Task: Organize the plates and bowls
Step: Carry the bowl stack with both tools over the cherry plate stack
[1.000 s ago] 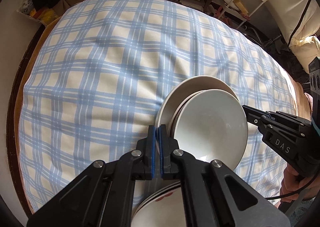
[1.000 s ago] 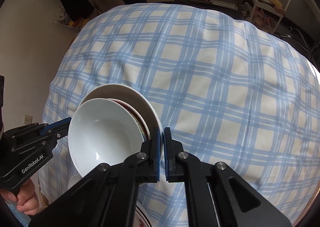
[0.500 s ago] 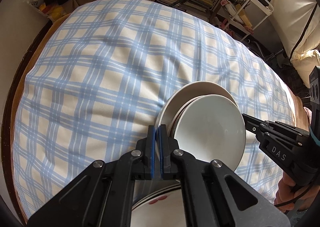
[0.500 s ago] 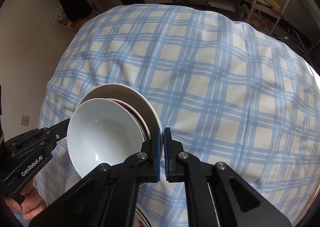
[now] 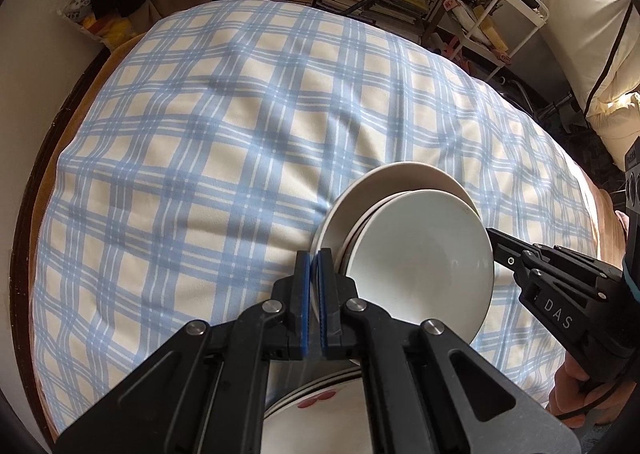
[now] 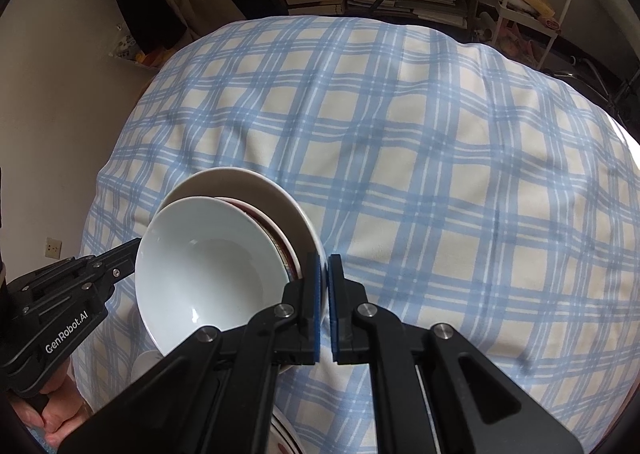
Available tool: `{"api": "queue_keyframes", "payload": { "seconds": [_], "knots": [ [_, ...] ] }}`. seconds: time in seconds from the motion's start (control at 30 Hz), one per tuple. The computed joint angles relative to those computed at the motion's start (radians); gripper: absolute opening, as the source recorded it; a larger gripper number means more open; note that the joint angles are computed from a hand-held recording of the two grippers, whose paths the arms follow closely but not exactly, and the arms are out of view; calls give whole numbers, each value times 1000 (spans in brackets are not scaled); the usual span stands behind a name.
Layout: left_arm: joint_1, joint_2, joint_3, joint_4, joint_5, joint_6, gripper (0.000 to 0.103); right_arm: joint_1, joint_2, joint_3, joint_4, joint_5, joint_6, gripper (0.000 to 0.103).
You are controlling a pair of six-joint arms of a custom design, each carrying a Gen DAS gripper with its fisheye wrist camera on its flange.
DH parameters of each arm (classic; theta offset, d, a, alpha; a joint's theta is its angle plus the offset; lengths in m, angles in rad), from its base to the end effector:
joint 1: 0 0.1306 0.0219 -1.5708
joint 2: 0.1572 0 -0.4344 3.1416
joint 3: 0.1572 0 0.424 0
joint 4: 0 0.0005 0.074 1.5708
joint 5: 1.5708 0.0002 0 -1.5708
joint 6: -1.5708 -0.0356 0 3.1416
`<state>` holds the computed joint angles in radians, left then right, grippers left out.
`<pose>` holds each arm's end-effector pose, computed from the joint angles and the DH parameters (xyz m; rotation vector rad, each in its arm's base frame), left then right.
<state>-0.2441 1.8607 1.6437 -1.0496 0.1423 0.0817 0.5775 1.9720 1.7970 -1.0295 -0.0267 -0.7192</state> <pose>0.6355 -0.1640 0.3267 0.2624 2.8403 -0.2715 0.5935 0.3872 0.3228 0.1944 2.8384 0.3485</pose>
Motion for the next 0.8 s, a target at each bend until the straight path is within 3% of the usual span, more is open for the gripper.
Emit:
{"api": "queue_keyframes", "payload": {
  "seconds": [0.17,0.27,0.47,0.57,0.67,0.8],
  "knots": [
    [11,-8,-13,28,30,3,3,-2,13,26,-27,1,-3,7],
    [28,-1,1,7,80,-1,2,-3,16,40,-43,1,-10,6],
    [33,-4,7,-11,92,-35,2,-1,14,64,-76,-15,-33,6],
    [43,13,35,-44,121,-15,3,-2,3,54,-70,-31,-51,6],
    [27,13,43,-47,70,-42,3,5,9,67,-91,-9,-48,6],
    [29,9,41,-47,86,-48,3,-1,-5,40,-66,-23,-70,6]
  ]
}}
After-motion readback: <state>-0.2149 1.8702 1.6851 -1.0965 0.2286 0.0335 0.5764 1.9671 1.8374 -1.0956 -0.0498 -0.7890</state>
